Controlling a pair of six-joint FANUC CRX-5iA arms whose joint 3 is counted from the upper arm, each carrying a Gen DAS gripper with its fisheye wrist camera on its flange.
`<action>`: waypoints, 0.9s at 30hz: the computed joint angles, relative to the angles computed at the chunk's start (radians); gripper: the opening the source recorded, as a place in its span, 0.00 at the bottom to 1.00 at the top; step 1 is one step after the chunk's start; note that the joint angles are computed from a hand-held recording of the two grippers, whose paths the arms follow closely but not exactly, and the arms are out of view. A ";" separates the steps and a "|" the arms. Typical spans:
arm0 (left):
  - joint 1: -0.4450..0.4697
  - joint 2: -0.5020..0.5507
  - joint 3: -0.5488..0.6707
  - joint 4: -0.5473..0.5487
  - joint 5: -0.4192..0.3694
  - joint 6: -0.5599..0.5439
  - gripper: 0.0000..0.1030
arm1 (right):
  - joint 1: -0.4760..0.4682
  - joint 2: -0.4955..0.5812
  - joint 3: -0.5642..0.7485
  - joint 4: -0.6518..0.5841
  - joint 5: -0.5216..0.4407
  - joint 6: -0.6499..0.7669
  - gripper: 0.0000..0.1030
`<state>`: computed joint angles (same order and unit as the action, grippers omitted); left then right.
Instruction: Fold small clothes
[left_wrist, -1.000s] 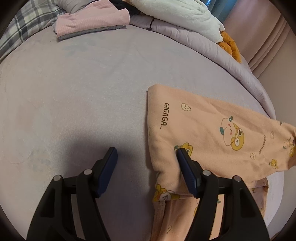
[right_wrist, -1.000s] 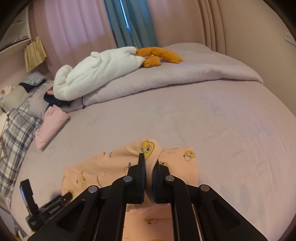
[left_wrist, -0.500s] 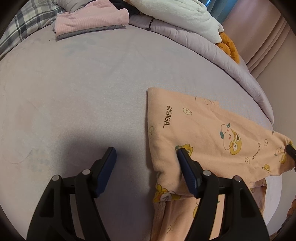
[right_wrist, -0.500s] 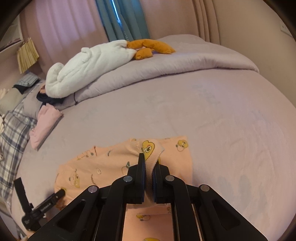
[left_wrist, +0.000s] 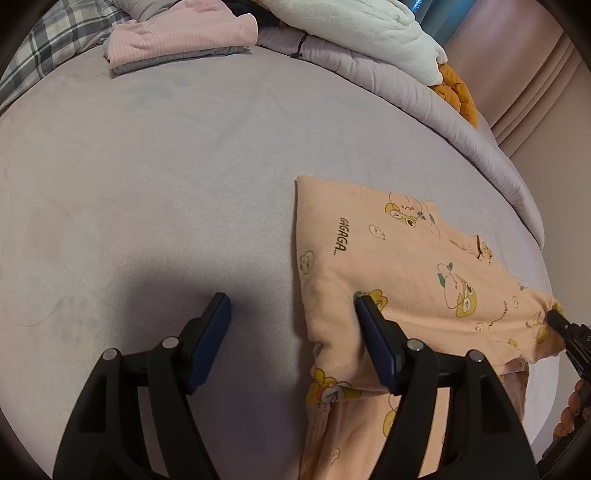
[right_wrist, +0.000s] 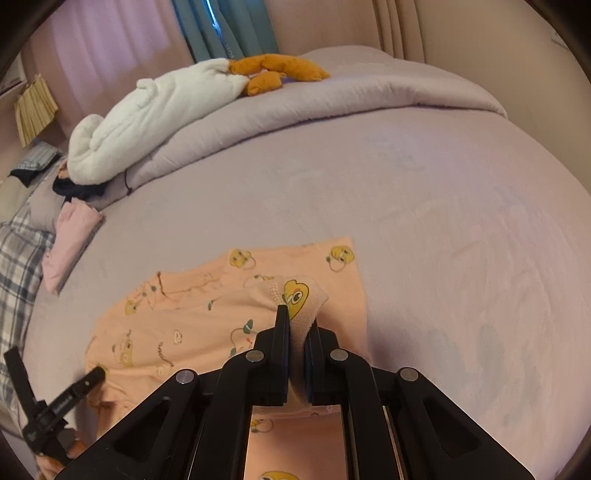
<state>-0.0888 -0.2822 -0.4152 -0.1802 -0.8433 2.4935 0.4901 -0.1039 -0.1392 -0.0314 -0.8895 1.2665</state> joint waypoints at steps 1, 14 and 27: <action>0.000 0.000 0.000 0.001 0.000 -0.001 0.69 | -0.001 0.002 -0.001 0.001 -0.001 -0.001 0.07; -0.002 0.008 0.009 -0.017 -0.007 -0.002 0.70 | -0.017 0.039 -0.002 0.011 -0.010 0.016 0.07; -0.002 0.004 0.016 0.035 -0.057 -0.108 0.70 | 0.017 0.044 -0.056 0.231 0.036 -0.111 0.07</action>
